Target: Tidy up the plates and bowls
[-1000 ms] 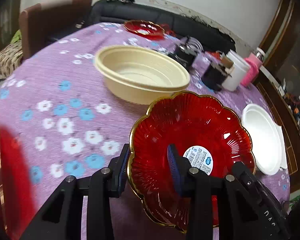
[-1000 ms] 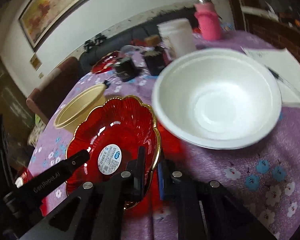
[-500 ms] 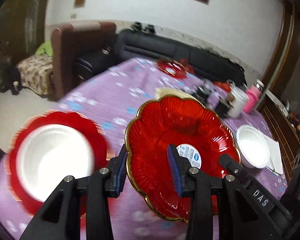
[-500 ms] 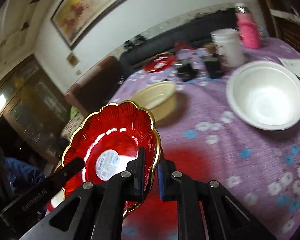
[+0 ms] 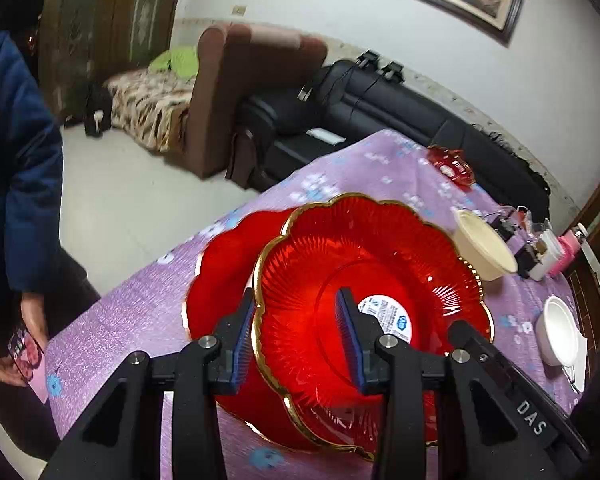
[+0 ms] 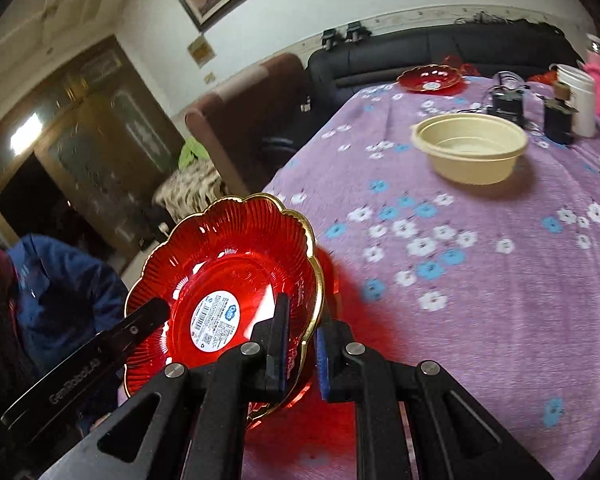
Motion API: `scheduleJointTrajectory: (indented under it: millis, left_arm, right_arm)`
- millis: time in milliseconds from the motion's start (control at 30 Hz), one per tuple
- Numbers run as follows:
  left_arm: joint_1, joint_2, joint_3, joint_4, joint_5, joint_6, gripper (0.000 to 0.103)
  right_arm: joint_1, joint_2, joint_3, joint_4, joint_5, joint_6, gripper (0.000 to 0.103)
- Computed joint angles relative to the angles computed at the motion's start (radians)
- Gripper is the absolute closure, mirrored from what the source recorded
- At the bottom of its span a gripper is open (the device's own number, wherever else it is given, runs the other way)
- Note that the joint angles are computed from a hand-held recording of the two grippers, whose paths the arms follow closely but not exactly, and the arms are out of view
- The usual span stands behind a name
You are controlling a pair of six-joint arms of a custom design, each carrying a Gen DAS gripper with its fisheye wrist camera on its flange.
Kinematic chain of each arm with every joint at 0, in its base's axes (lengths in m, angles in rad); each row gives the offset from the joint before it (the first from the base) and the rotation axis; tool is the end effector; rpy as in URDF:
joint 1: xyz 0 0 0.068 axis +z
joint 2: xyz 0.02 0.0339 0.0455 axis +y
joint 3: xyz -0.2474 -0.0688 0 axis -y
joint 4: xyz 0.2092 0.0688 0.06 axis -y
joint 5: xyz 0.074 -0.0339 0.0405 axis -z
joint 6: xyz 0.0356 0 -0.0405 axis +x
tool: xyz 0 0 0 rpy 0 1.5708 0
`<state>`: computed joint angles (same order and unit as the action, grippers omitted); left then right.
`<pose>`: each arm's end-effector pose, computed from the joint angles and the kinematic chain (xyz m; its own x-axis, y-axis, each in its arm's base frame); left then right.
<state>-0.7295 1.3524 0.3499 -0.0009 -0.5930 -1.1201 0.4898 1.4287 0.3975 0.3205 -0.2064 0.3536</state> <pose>0.1513 -0.1086 0.1237 -0.5698 -0.4919 -0.6583 -0.4227 0.8624 -0.2785 0.1964 0.1130 0.1388 -0.7470 -0.0141 -0.6647 -0.3612 0.8480 0.3879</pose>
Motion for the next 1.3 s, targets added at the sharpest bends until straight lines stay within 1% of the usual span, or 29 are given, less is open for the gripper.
scheduleJointTrajectory:
  millis: [100,200,300,433,467,500,533,600,667,767,900,967,1033,1100,1200,1300]
  left_arm:
    - [0.073,0.018,-0.048,0.084,0.060,0.033,0.066]
    - [0.109,0.032,-0.070,0.131,0.086,0.049,0.066]
    - [0.149,0.046,-0.075,0.157,0.113,0.086,0.066]
    - [0.179,0.022,-0.091,0.174,0.133,0.109,0.062]
    - [0.181,0.003,-0.097,0.167,0.133,0.113,0.062]
    - [0.177,-0.012,-0.101,0.158,0.129,0.115,0.060]
    - [0.174,-0.022,-0.103,0.151,0.124,0.116,0.055]
    - [0.155,-0.056,-0.108,0.112,0.096,0.103,0.051]
    - [0.152,-0.073,-0.112,0.103,0.092,0.099,0.050]
    - [0.144,-0.119,-0.125,0.073,0.087,0.080,0.050]
    - [0.098,-0.220,-0.134,-0.010,0.052,0.027,0.049]
    - [0.054,-0.278,-0.133,-0.074,0.023,-0.016,0.042]
    - [-0.011,-0.319,-0.124,-0.146,-0.029,-0.088,0.032]
    - [-0.062,-0.339,-0.112,-0.198,-0.061,-0.143,0.027]
    - [-0.143,-0.309,-0.068,-0.250,-0.088,-0.206,0.023]
    - [-0.221,-0.238,-0.009,-0.266,-0.111,-0.234,0.022]
  right_arm:
    - [0.048,0.067,0.036,0.008,0.054,0.004,0.090]
    - [0.078,0.102,0.072,-0.015,0.089,0.001,0.090]
    - [0.099,0.129,0.104,-0.034,0.117,-0.007,0.089]
    - [0.167,0.132,0.138,-0.076,0.221,-0.034,0.086]
    - [0.178,0.135,0.144,-0.080,0.237,-0.042,0.084]
    - [0.186,0.132,0.144,-0.078,0.243,-0.048,0.080]
    - [0.195,0.123,0.138,-0.077,0.249,-0.049,0.076]
    - [0.204,0.111,0.126,-0.063,0.266,-0.049,0.049]
    - [0.211,0.094,0.108,-0.049,0.294,-0.041,0.039]
    - [0.196,0.060,0.081,-0.043,0.295,-0.032,0.039]
    - [0.172,-0.023,0.035,-0.052,0.295,-0.026,0.039]
    - [0.156,-0.078,0.007,-0.068,0.288,-0.029,0.039]
    - [0.138,-0.146,-0.029,-0.090,0.277,-0.033,0.039]
    - [0.114,-0.219,-0.065,-0.119,0.259,-0.043,0.039]
    - [0.067,-0.323,-0.118,-0.169,0.223,-0.057,0.039]
    - [-0.006,-0.402,-0.159,-0.221,0.169,-0.089,0.038]
